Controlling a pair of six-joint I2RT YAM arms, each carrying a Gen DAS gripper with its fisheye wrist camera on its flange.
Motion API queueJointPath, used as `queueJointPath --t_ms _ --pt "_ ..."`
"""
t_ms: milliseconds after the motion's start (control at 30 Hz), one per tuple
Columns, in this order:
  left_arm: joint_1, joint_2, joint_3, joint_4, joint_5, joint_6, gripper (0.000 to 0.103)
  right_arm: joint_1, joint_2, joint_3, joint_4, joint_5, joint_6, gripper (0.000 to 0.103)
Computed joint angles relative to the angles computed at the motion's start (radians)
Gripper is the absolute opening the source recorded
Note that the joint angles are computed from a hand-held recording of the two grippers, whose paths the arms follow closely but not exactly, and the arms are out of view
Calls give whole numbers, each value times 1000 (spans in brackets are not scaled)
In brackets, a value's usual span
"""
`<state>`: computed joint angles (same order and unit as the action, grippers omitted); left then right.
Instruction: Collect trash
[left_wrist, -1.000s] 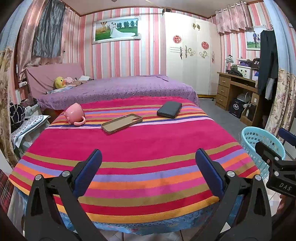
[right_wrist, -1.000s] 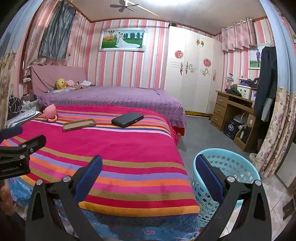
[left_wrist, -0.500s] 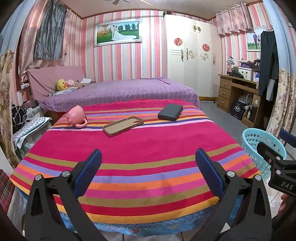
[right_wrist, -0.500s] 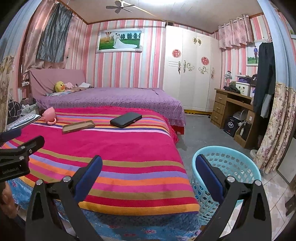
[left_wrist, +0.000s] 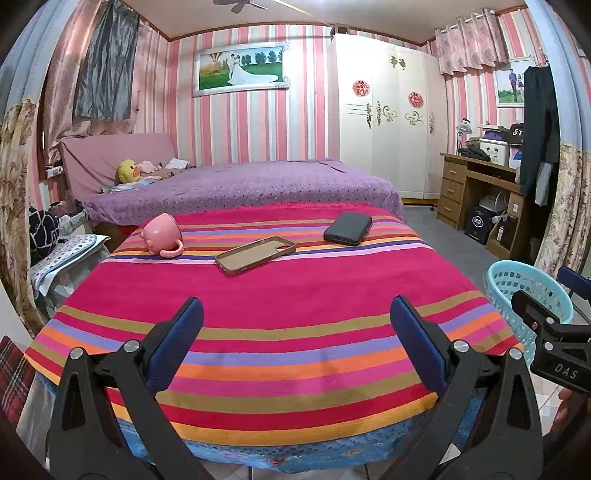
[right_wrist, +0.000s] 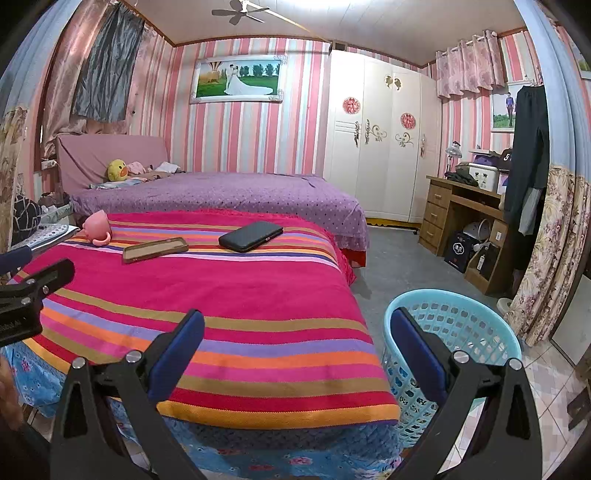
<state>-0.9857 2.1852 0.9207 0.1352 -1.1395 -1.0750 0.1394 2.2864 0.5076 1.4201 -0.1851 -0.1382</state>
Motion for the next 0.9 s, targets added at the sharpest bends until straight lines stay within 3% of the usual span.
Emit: queueJointPath --t_ms 900 --pt "-2 -24 -18 -23 -1 -22 98 2 5 -10 29 6 7 98"
